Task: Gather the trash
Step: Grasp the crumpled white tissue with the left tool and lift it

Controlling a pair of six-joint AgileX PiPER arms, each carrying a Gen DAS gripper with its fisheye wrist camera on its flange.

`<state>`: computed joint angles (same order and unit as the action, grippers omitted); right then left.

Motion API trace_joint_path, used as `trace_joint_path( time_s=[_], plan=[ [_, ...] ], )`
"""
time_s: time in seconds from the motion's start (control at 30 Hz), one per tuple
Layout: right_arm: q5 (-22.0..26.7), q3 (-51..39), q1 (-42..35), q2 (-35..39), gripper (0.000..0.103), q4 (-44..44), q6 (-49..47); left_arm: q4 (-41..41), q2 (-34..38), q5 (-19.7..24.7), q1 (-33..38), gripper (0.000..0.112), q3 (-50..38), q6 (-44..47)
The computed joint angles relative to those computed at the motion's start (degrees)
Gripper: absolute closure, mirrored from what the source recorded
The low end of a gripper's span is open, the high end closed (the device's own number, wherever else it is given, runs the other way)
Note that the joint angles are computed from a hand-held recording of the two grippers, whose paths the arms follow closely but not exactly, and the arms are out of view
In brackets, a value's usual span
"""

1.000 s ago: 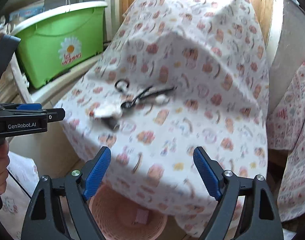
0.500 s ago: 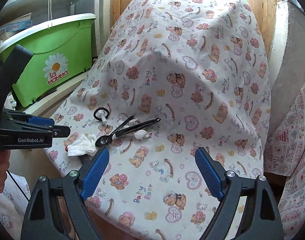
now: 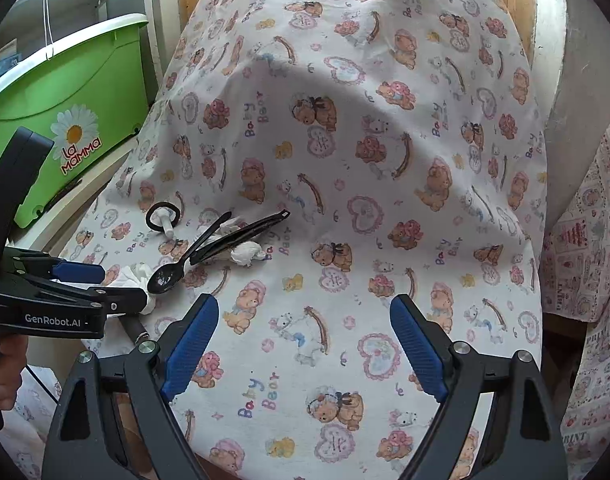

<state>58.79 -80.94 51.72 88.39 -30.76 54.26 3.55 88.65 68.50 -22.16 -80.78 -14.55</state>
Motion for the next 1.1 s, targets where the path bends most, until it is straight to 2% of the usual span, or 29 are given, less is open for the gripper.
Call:
trace_joint_path(
  time_s=[0.07, 0.13, 0.23, 0.27, 0.3, 0.47, 0.53, 0.57, 0.6, 0.67, 0.77, 0.93, 1.0, 1.03, 1.07, 1.1],
  plan=[
    [0.2, -0.1, -0.2, 0.3, 0.014, 0.4, -0.5, 2.6, 0.1, -0.9, -1.9, 0.044, 0.1, -1.4],
    [0.3, -0.1, -0.2, 0.4, 0.014, 0.4, -0.5, 4.9, -0.8, -2.8, -3.4, 0.053, 0.7, -3.5],
    [-0.1, 0.1, -0.3, 0.1, 0.014, 0.7, -0.4, 6.0, -1.2, -3.5, -4.6, 0.086, 0.2, -4.3],
    [0.0, 0.2, -0.3, 0.1, 0.014, 0.6, -0.2, 5.3, -1.3, -3.7, -4.2, 0.107, 0.3, -4.1],
    [0.2, 0.2, -0.3, 0.1, 0.014, 0.4, 0.0, 4.4, -1.6, -3.8, -3.8, 0.112, 0.4, -3.6],
    [0.5, 0.3, -0.3, -0.2, 0.014, 0.2, 0.7, 1.4, -5.2, -4.7, -0.6, 0.112, 1.1, -0.2],
    [0.4, 0.3, -0.3, -0.4, 0.014, 0.2, 0.8, -1.0, -5.7, -4.3, 0.8, 0.107, 0.7, 1.5],
    [0.5, 0.3, -0.2, -0.4, 0.014, 0.1, 0.9, -2.1, -5.4, -3.7, 1.5, 0.091, 0.2, 2.2],
    [0.7, 0.2, 0.0, -0.4, 0.014, -0.1, 1.0, -2.8, -5.3, -3.7, 1.9, 0.07, 0.4, 2.5],
    [0.8, -0.1, 0.4, -0.1, 0.014, -0.2, 1.0, -1.9, -4.8, -3.2, 2.0, 0.05, 0.6, 1.9],
    [1.0, -0.7, 0.8, 0.4, 0.014, -0.3, 0.8, -1.5, -1.9, -1.4, 1.2, 0.049, -0.5, 0.9],
    [1.8, -1.6, 1.3, 1.7, 0.014, -0.9, 0.4, -2.4, 0.8, -1.2, 0.7, 0.052, -0.7, 0.5],
    [1.7, -1.8, 1.1, 2.1, 0.014, -0.3, -0.1, -3.3, 0.4, -2.6, 1.2, 0.082, 0.1, -0.3],
    [1.6, -2.0, 1.0, 2.3, 0.014, 0.0, -0.4, -4.1, 0.2, -3.2, 1.8, 0.089, 0.4, -0.7],
    [1.6, -2.2, 0.9, 2.6, 0.014, 0.1, -0.5, -4.7, -0.5, -4.3, 2.3, 0.102, 1.0, -0.5],
    [1.7, -2.5, 1.0, 2.8, 0.014, 0.0, -0.5, -4.6, -1.1, -4.9, 2.5, 0.108, 1.1, -0.4]
  ],
)
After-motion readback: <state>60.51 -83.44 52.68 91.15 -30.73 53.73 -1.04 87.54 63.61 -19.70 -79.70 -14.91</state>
